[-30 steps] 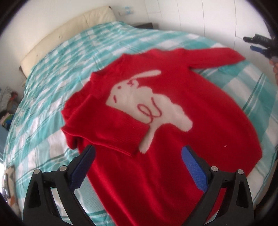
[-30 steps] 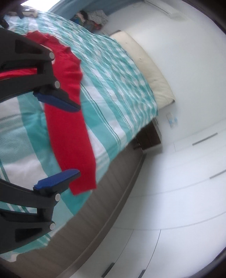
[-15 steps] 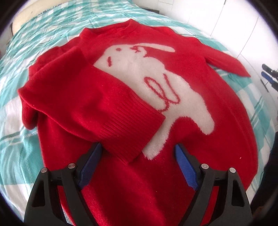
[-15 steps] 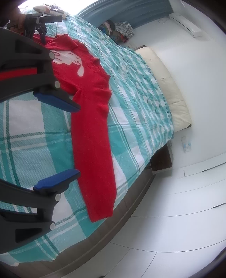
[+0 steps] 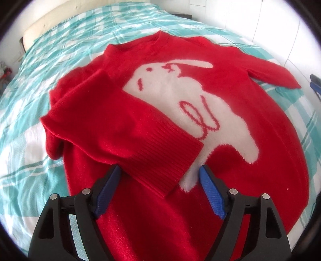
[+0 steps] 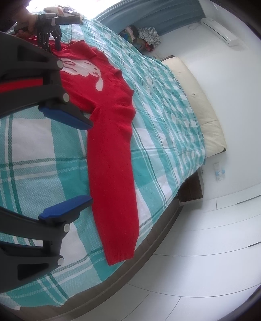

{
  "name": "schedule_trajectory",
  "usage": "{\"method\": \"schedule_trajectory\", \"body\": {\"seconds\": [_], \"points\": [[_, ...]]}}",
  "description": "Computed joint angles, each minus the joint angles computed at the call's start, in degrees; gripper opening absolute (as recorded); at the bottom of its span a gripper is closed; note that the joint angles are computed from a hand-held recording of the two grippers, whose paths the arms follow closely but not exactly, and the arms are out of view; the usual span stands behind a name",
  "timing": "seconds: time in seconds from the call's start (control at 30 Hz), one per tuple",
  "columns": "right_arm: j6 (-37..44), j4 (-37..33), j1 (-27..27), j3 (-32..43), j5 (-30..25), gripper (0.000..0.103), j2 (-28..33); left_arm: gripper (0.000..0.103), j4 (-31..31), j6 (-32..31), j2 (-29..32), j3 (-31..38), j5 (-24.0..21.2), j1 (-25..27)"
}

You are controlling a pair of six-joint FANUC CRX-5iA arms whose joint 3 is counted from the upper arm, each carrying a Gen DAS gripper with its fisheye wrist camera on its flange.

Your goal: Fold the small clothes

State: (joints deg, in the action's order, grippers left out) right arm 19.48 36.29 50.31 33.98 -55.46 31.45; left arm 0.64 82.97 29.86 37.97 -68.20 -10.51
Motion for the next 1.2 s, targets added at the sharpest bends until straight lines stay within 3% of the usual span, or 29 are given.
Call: {"method": "schedule_trajectory", "body": {"seconds": [0.17, 0.3, 0.33, 0.43, 0.53, 0.6, 0.67, 0.7, 0.77, 0.83, 0.97, 1.07, 1.2], "points": [[1.6, -2.68, -0.39, 1.16, 0.54, 0.068, 0.48, 0.081, -3.64, -0.08, 0.15, 1.73, -1.12, -1.13], [2.46, -2.92, -0.26, 1.51, 0.83, 0.068, 0.7, 0.065, -1.59, 1.33, 3.25, 5.11, -3.72, -0.13], [2.59, -2.72, -0.19, 1.49, 0.8, 0.068, 0.72, 0.057, -1.46, 1.54, 3.34, 4.98, -3.39, -0.01], [2.71, -2.61, -0.1, 1.38, 0.61, 0.068, 0.68, 0.008, -2.46, 2.0, 2.5, 4.56, -3.14, -0.24], [2.28, -2.78, -0.14, 1.25, 0.8, 0.068, 0.58, 0.007, 6.27, 5.07, -2.15, -2.51, 3.25, 4.23], [2.03, -2.61, -0.1, 1.0, 1.03, 0.068, 0.46, 0.007, 11.39, 9.57, -7.5, -10.03, 9.81, 8.55], [2.04, -2.32, -0.07, 0.92, 1.05, 0.068, 0.44, 0.007, 12.73, 15.92, -12.68, -16.67, 15.46, 12.8], [2.07, -2.3, -0.06, 0.95, 1.04, 0.068, 0.45, 0.007, 9.78, 20.88, -14.89, -18.36, 16.93, 14.54], [2.44, -2.72, -0.12, 1.43, 0.88, 0.068, 0.69, 0.006, 1.59, 30.59, -17.62, -19.01, 16.26, 16.93], [3.29, -3.47, -0.12, 2.5, 0.32, 0.068, 1.29, 0.006, -3.98, 36.34, -18.52, -18.59, 13.71, 19.12], [5.25, -4.33, 0.09, 5.09, -1.59, 0.068, 2.95, 0.006, -12.27, 40.3, -18.43, -17.31, 8.1, 20.17], [6.53, -4.61, 0.3, 6.78, -2.95, 0.068, 4.1, 0.005, -13.98, 42.34, -19.89, -19.91, 7.53, 21.31], [7.28, -4.01, 0.56, 7.64, -4.22, 0.068, 4.88, 0.005, -8.84, 45.49, -24.92, -28.1, 11.19, 26.82]]}}
